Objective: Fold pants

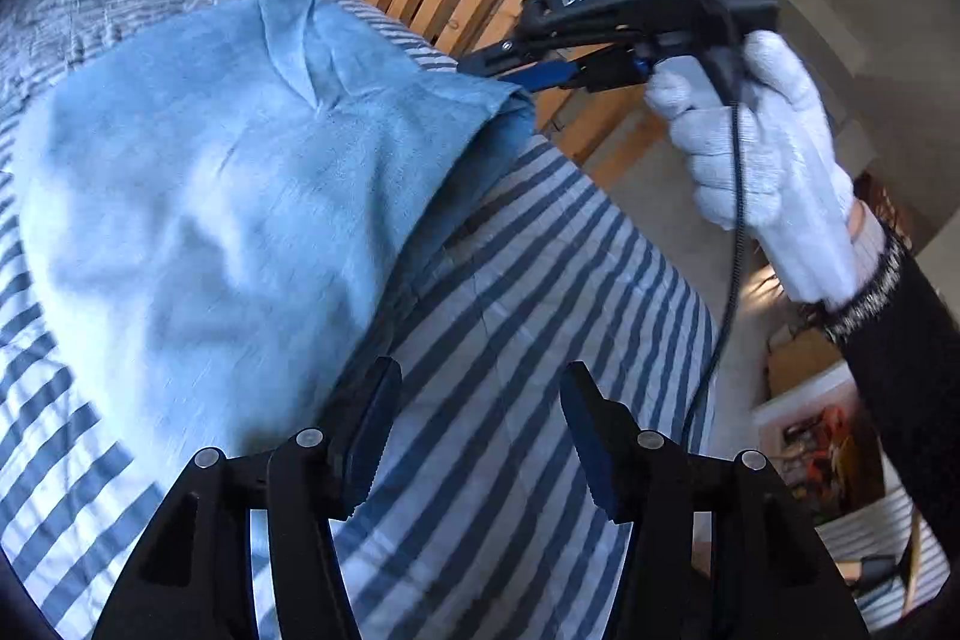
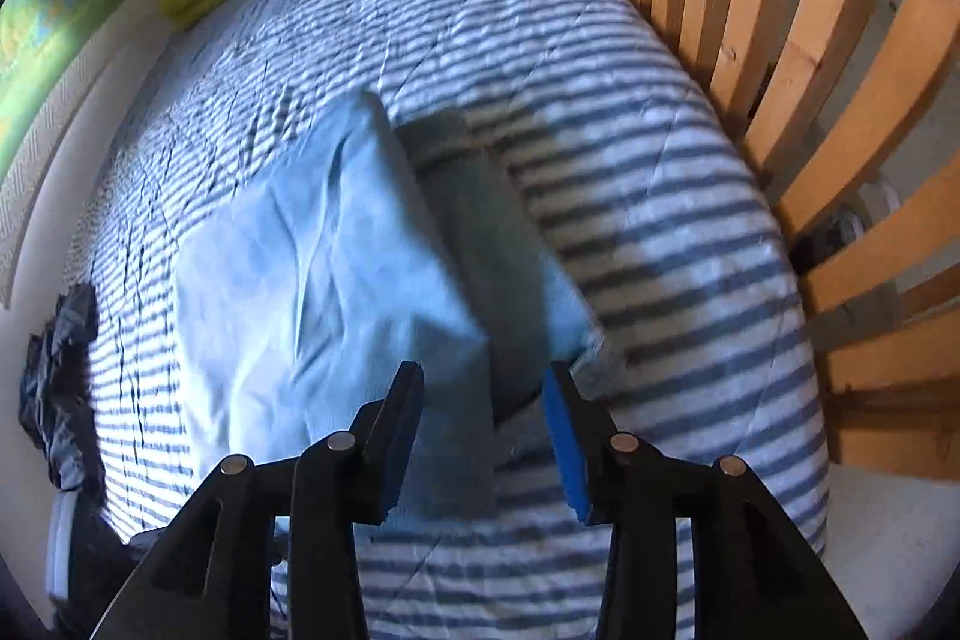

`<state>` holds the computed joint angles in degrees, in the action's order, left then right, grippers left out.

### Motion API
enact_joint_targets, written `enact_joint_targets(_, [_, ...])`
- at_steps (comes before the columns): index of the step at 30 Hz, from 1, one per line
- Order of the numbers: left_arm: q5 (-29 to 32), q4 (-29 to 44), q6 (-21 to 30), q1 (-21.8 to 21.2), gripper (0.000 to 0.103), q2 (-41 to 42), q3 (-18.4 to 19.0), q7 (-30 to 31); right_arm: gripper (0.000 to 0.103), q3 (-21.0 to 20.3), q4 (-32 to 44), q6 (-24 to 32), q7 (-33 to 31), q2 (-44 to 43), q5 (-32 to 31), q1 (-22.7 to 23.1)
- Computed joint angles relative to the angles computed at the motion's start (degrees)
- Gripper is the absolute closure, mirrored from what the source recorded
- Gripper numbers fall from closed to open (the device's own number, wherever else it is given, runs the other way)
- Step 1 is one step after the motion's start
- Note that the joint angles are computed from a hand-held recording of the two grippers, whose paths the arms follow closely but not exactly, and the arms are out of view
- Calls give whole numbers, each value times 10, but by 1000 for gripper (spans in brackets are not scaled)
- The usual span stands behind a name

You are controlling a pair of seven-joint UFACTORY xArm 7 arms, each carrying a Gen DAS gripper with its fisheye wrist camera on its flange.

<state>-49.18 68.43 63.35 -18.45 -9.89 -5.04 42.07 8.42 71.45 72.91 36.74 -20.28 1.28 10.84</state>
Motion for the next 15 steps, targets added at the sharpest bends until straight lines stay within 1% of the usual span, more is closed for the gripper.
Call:
enact_joint_targets(2, [-7,-19,16,12,45,-29,19,11,55,-5,-20,-8,6,-16,24,4])
enact_joint_targets(3, [-3,-22,21,19,45,-37,26,9,54,-7,-29,-6,13,-22,35,4])
enact_joint_targets(5, [23,-34,8,37,45,-55,36,-5,54,-8,-29,14,14,-18,46,7])
enact_joint_targets(7, [46,-40,6,47,45,-63,45,-6,54,-6,-25,28,14,-12,50,9])
enact_joint_targets(9, [78,-45,-11,56,45,-64,43,-15,54,-11,-29,26,16,-11,69,11])
enact_joint_targets(10, [84,-48,-12,57,45,-66,45,-18,54,-15,-30,25,15,-10,82,12])
enact_joint_targets(11, [88,-50,-15,56,45,-64,44,-22,55,-13,-26,27,20,-7,81,11])
enact_joint_targets(12, [90,-52,-18,54,45,-63,42,-24,59,-4,-20,27,33,-4,67,9])
enact_joint_targets(13, [85,-51,-21,49,45,-58,41,-22,75,2,-15,25,40,-3,54,9])
enact_joint_targets(14, [82,-53,-24,46,45,-56,40,-19,88,7,-8,24,41,0,44,11])
enact_joint_targets(15, [78,-57,-34,41,45,-55,34,-18,91,12,4,21,40,5,33,13])
